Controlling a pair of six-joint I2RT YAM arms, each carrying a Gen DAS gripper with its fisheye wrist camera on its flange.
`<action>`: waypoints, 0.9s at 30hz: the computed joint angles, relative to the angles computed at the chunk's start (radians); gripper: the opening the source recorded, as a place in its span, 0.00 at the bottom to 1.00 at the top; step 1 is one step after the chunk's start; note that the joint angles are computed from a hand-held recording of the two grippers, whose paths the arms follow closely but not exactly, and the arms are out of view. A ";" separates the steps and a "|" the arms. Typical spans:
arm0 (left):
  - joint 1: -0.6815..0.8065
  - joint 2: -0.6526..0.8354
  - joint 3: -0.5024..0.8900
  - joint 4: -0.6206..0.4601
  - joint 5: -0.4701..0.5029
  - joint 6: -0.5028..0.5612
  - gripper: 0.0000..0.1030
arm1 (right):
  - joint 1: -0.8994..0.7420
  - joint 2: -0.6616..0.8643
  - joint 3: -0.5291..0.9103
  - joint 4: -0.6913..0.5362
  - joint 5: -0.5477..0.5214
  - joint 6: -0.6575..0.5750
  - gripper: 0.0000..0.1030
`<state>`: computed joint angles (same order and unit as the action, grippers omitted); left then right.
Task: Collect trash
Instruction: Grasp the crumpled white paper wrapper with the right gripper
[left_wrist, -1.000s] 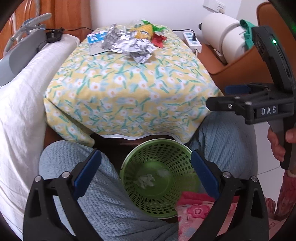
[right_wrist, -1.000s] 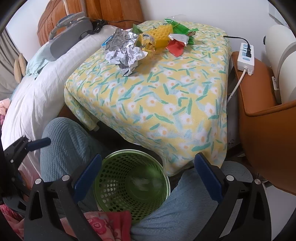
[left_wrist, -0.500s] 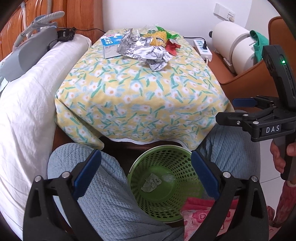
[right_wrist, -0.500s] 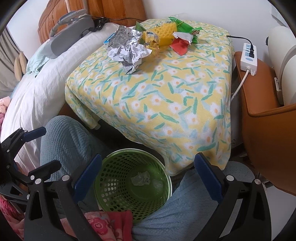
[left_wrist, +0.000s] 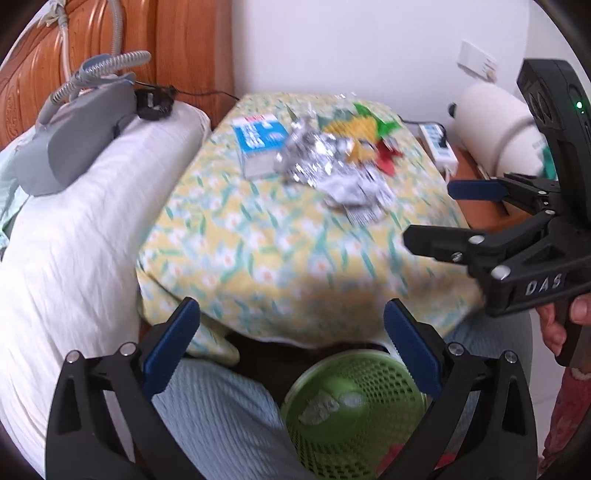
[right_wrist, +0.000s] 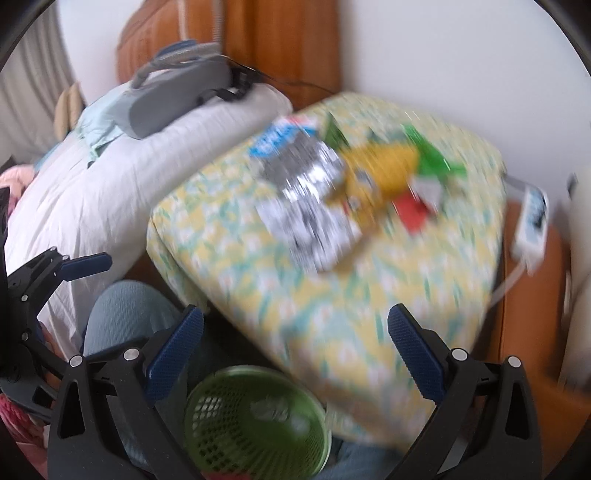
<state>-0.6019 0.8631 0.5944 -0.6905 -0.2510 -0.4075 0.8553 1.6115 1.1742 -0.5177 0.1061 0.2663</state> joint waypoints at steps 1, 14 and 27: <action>0.028 0.014 0.009 0.016 0.003 0.018 0.93 | 0.000 0.032 0.034 0.000 0.007 -0.031 0.96; 0.210 0.078 0.002 0.099 0.049 0.095 0.92 | -0.012 0.321 0.294 -0.076 0.129 -0.216 0.60; 0.183 0.118 0.020 0.122 0.048 0.065 0.92 | -0.115 0.124 0.110 0.038 -0.109 -0.045 0.41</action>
<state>-0.4189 0.9811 0.6144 -0.5685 -0.2032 -0.3423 0.7405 1.7353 1.2843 -0.4802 -0.0027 0.2214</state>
